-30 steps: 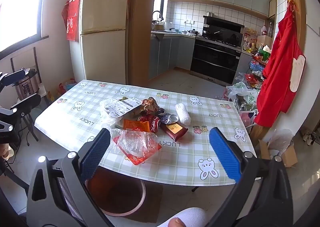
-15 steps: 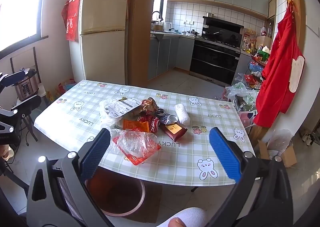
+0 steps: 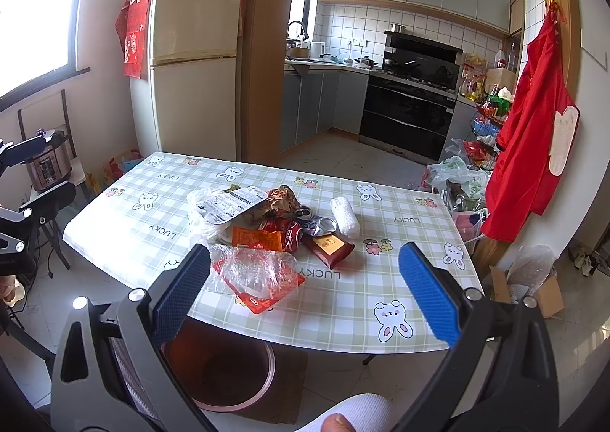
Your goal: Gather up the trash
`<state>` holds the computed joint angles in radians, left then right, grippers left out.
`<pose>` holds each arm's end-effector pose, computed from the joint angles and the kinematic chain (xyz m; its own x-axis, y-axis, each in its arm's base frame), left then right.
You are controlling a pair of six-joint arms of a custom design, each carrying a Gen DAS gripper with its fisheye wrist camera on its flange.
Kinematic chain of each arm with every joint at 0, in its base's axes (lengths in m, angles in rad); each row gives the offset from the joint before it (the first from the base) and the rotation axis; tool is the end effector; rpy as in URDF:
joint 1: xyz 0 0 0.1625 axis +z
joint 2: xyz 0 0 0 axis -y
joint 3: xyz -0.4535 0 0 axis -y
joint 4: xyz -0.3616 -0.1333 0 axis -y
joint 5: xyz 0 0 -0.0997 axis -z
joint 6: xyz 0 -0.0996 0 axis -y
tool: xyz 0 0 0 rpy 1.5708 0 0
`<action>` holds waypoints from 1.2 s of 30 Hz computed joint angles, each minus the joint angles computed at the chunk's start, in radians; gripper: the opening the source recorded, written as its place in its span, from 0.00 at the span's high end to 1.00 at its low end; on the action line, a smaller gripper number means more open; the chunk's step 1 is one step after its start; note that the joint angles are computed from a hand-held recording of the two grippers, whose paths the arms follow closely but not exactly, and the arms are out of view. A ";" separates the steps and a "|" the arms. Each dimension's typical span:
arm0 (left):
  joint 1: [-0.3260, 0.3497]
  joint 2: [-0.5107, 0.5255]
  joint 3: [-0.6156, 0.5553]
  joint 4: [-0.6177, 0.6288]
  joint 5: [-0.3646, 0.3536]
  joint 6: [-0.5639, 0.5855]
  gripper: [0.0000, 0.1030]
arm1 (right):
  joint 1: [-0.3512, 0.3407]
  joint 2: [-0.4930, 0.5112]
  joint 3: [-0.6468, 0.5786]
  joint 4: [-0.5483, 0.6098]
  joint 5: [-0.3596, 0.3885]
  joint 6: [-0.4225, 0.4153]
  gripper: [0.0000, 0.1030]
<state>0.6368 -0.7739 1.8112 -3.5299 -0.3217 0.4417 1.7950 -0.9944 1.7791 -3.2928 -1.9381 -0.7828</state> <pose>-0.3418 -0.5361 0.2285 -0.5116 -0.0229 -0.8589 0.7794 0.4083 -0.4751 0.2367 -0.5993 0.3125 -0.5979 -0.3541 0.7191 -0.7804 0.4618 -0.4215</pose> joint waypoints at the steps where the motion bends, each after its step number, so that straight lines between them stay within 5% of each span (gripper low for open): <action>1: 0.000 0.000 0.000 0.000 0.001 0.000 0.05 | 0.000 0.000 0.000 0.000 -0.001 0.000 0.05; 36: -0.001 -0.014 0.012 -0.002 0.005 -0.001 0.05 | 0.002 0.003 0.001 -0.009 -0.005 -0.003 0.05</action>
<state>0.6360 -0.7878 1.8235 -3.5316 -0.3170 0.4408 1.7973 -0.9915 1.7802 -3.3014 -1.9432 -0.7858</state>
